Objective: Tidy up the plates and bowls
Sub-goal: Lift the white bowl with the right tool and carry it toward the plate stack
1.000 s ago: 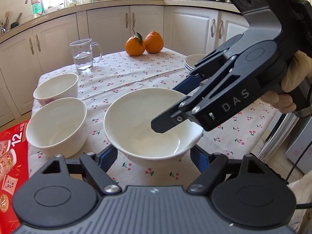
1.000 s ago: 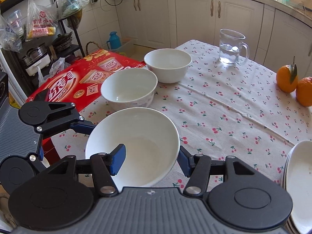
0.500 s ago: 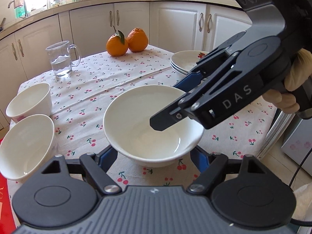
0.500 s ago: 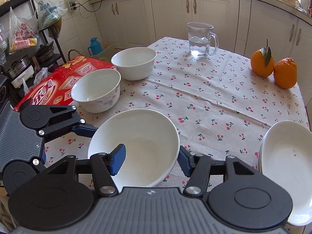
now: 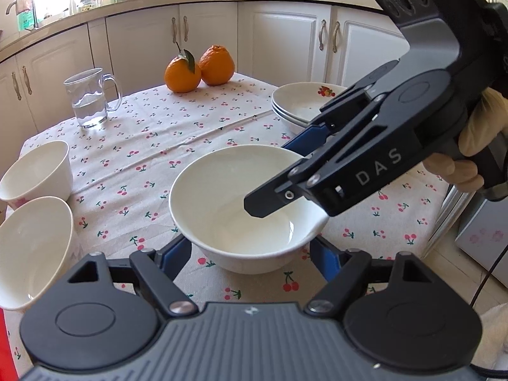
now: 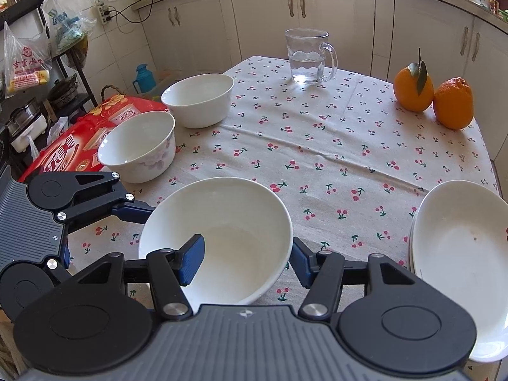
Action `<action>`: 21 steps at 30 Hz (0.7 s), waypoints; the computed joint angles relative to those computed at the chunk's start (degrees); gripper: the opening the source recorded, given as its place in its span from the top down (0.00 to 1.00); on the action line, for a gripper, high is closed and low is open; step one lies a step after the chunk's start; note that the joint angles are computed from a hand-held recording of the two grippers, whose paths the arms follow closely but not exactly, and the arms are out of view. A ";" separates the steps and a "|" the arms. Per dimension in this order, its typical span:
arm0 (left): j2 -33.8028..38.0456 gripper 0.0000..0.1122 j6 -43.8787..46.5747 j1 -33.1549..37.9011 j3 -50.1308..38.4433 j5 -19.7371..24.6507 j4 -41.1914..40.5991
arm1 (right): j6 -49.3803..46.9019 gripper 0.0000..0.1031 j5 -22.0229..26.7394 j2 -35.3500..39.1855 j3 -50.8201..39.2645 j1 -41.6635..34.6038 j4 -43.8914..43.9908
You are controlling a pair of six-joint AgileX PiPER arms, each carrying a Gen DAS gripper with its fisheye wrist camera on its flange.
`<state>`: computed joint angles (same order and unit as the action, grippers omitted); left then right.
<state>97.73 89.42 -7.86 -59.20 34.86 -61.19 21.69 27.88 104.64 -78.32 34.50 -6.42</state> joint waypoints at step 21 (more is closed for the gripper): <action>-4.99 0.23 2.17 2.85 4.46 -0.81 -0.79 | 2.34 0.00 -0.78 -1.93 1.65 0.07 -0.08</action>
